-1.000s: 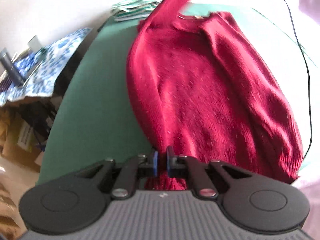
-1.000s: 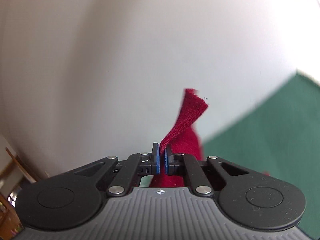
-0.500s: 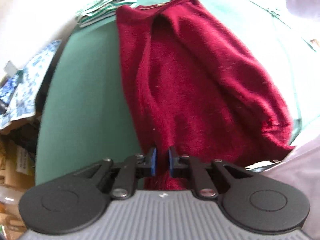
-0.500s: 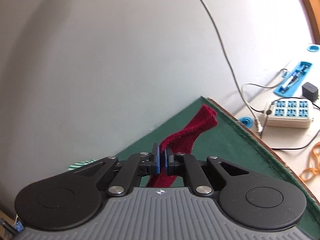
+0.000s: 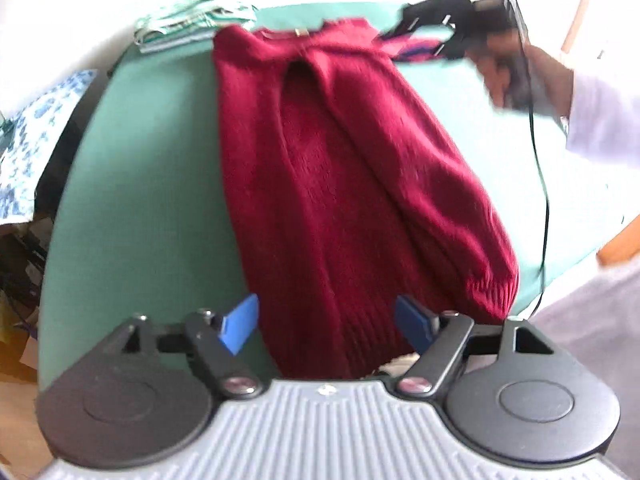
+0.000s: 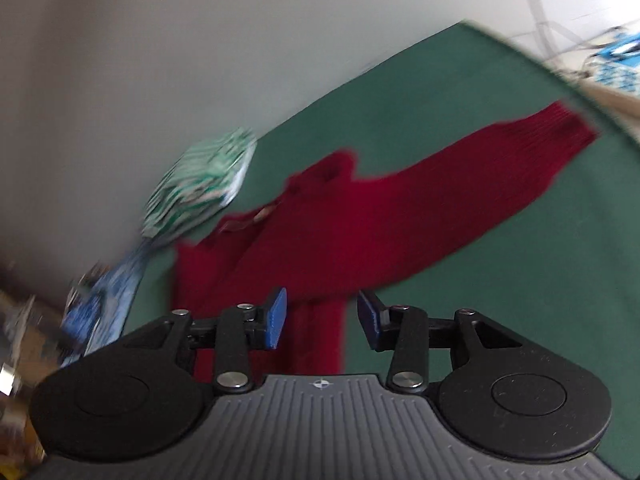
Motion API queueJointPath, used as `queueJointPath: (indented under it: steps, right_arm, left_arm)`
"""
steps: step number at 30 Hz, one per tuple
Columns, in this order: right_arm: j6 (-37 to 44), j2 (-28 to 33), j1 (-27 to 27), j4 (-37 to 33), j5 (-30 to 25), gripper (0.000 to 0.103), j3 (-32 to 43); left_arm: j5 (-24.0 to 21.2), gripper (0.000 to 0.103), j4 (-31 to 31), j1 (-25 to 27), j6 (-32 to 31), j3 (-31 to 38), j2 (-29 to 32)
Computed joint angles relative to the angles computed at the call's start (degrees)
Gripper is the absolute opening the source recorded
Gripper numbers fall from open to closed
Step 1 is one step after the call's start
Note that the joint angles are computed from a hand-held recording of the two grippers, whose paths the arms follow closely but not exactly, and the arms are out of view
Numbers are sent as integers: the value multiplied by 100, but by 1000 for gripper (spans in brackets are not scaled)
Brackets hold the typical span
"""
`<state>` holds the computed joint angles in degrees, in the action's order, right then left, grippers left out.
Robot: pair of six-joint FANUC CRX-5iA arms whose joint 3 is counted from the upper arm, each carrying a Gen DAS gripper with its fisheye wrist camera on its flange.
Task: Fold clothes
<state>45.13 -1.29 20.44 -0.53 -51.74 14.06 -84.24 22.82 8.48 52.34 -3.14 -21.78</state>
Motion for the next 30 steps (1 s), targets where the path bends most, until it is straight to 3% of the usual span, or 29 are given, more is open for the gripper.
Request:
queueJointPath:
  steps: [4,6,8,9,12,14,15,22,23,25,27,28,29,30]
  right_arm:
    - [1438,360,471,-874,-324,52,569]
    - [1922,573,602,-1100,-459,62,804]
    - [2081,812,591,-1327,-731,61,1082]
    - [2081,851,527,-1412,-718,60,1089]
    - [1803,749,356,-1510,-424,47,846]
    - [1474,672,264,-1544,-292,17,718]
    - [1310,680,219,-1596,-324,14,743]
    - [947,1127,447,-1001,-40,40,1242]
    - [733,1255,556,-609,-21,46,1319]
    - [259,1599,714,169,-185,47,1573]
    - [229,1759,605,62,-200,42,1743]
    - [233,1827,539,-33,-194,24,1819]
    - [163,1839,517,-5,-127,14,1829]
    - [78,1716,521,99,214,14,1611]
  left_arm:
    - [363,80,137,-57,433,-195,46]
    - [467,71,181,-131,782,-361,98]
    - [451,52,289,-186,972,-547,136]
    - [447,50,347,-213,1063,-641,157]
    - [591,53,566,-237,892,-957,-27]
    - [474,63,711,-210,676,-1040,-77]
    - [433,64,704,-227,600,-1030,-83]
    - [284,68,629,-235,320,-967,-65]
    - [268,68,596,-238,259,-961,-87]
    - [256,68,545,-245,158,-971,-142]
    - [267,67,560,-227,111,-1005,-189]
    - [274,67,572,-218,92,-1021,-206]
    - [285,67,601,-212,88,-1036,-202]
    - [285,67,636,-204,71,-1050,-198]
